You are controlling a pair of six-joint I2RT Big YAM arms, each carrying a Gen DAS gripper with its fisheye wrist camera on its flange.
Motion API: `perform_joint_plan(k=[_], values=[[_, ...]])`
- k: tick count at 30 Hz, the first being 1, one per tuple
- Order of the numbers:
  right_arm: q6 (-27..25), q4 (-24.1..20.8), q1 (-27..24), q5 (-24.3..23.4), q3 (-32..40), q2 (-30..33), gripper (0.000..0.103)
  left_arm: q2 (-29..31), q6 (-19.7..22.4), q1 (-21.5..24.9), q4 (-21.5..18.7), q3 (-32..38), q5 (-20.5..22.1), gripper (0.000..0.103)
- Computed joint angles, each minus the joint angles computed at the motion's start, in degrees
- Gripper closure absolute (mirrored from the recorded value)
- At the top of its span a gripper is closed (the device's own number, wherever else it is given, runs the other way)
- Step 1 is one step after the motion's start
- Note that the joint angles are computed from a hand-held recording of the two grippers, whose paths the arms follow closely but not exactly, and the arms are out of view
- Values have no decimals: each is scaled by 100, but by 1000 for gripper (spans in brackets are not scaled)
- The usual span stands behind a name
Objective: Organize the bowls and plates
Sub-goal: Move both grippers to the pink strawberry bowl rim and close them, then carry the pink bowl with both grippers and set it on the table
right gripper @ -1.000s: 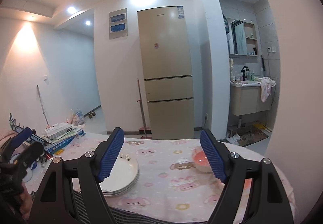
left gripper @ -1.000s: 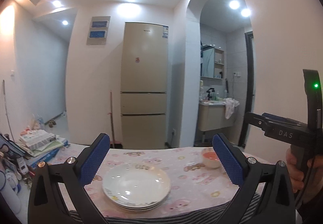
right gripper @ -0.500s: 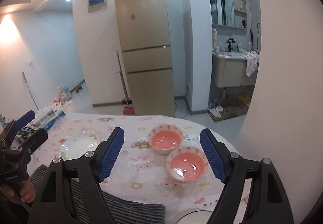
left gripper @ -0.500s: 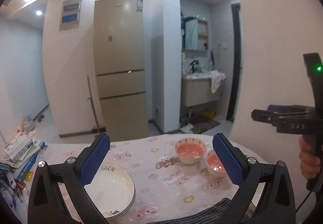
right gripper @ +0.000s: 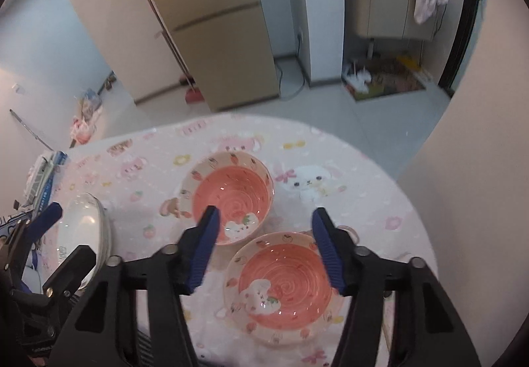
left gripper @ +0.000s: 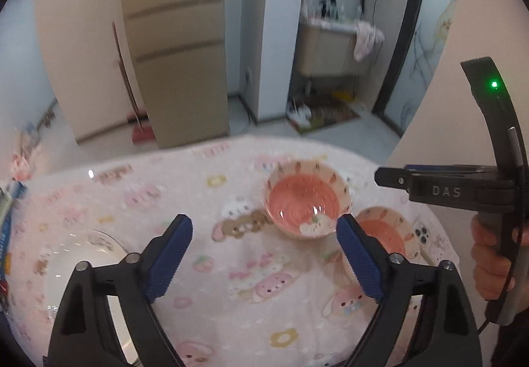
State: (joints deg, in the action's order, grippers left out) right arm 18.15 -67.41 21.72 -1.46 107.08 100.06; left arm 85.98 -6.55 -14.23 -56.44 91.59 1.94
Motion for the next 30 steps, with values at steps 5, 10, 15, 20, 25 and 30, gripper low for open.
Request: perform_joint_plan(k=[5, 10, 15, 20, 25, 30], values=[[-191, -315, -125, -146, 557, 731, 59, 780, -204, 92, -386, 545, 145, 34], [-282, -700, -164, -450, 1045, 1236, 74, 1690, -288, 200, -1053, 1327, 602, 56], [-298, -921, -178, -593, 1411, 1611, 78, 2230, -384, 220, -1274, 1752, 888, 65], [-308, -1065, -221, -804, 1582, 1859, 89, 2568, -372, 234, -1538, 2095, 976, 87], [-380, -1192, -227, -1027, 1751, 2056, 93, 2669, -432, 199, -1379, 2086, 905, 87], [-218, -1173, -245, -1108, 1700, 2030, 94, 2604, -398, 163, -1200, 1960, 899, 92]])
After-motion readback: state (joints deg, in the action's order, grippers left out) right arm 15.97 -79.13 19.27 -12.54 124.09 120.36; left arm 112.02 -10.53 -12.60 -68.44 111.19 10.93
